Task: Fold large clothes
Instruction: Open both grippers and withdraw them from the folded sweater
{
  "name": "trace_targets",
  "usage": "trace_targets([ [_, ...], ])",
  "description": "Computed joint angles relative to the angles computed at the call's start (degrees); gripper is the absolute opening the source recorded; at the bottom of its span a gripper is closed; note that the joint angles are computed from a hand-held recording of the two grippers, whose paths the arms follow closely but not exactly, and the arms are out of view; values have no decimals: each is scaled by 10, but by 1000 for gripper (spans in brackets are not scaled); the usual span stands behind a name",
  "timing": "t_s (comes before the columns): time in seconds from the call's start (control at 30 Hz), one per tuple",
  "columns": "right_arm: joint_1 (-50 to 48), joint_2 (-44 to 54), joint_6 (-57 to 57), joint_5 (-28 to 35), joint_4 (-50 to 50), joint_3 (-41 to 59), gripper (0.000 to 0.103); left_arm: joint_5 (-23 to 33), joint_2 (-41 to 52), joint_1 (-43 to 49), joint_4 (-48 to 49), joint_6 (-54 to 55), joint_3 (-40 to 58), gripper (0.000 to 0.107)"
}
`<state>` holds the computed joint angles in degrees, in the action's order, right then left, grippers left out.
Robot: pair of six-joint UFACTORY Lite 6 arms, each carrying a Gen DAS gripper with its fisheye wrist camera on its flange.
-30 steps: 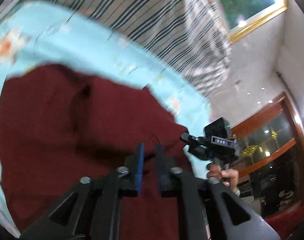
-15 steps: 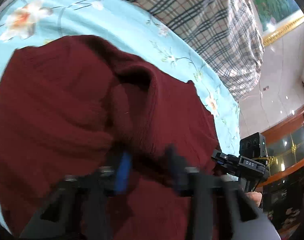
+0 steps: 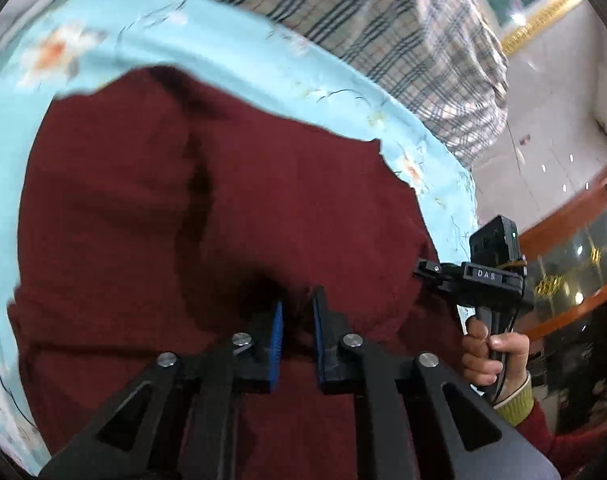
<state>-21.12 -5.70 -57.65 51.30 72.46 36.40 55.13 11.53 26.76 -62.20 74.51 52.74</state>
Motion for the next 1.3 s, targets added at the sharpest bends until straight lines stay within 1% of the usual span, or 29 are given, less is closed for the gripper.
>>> trace_targets([
  [0.03, 7, -1, 6, -9, -3, -3, 7, 8, -3, 13, 1, 4, -4, 20],
  [0.1, 9, -17, 2, -14, -2, -18, 9, 11, -15, 27, 5, 11, -12, 29],
  [0.2, 8, -36, 11, -15, -14, -28, 10, 22, -30, 43, 13, 9, -4, 34],
  [0.23, 10, -42, 17, -15, -16, -30, 10, 20, -29, 35, 11, -1, 3, 39],
  [0.27, 12, -48, 20, -17, -15, -33, 10, 14, -27, 28, 12, -10, 10, 43],
  [0.3, 6, -53, 18, -14, -16, -39, 10, -4, -22, 11, 14, -22, 20, 45],
  [0.33, 3, -55, 16, -11, -14, -42, 10, -19, -10, -4, 18, -32, 35, 46],
  [0.43, 8, -53, 7, -21, -2, -52, 10, -92, 28, -55, 49, -78, 76, 44],
  [0.47, 16, -50, 10, -27, 0, -51, 10, -117, 47, -69, 80, -120, 95, 43],
  [0.5, 22, -52, 17, -32, -4, -50, 10, -125, 60, -68, 97, -137, 103, 43],
  [0.63, 17, -108, 61, -37, -54, -50, 10, -98, 39, -6, 85, -99, 77, 44],
  [0.73, 1, -137, 72, -31, -76, -43, 12, -59, -9, 34, 59, -77, 43, 43],
  [0.77, -1, -127, 73, -34, -75, -35, 18, -37, -26, 43, 44, -65, 31, 43],
  [0.8, 4, -119, 80, -43, -75, -30, 26, -2, -42, 53, 22, -45, 18, 43],
  [0.83, 9, -109, 78, -53, -67, -26, 28, 31, -51, 55, 8, -33, 9, 43],
  [0.9, 30, -81, 61, -77, -34, -21, 29, 76, -60, 35, -7, -9, -7, 43],
  [0.93, 41, -68, 59, -84, -23, -17, 28, 71, -68, 20, -7, -8, -15, 43],
  [1.0, 77, -55, 56, -92, 4, -7, 5, 20, -81, -25, 5, -8, -27, 43],
  [1.03, 84, -63, 52, -87, 15, -8, 5, -1, -78, -40, 10, -6, -28, 43],
  [1.1, 90, -113, 28, -58, 56, -20, 5, -57, -56, -59, 34, -22, -22, 43],
  [1.17, 75, -156, 30, -39, 56, -31, 5, -91, -40, -55, 42, -19, -21, 43],
  [1.23, 71, -165, 70, -66, -1, -32, 5, -76, -14, -28, 39, -5, -13, 30],
  [1.3, 65, -145, 119, -110, -83, -38, 10, -58, 8, -9, 37, 3, 1, 25],
])
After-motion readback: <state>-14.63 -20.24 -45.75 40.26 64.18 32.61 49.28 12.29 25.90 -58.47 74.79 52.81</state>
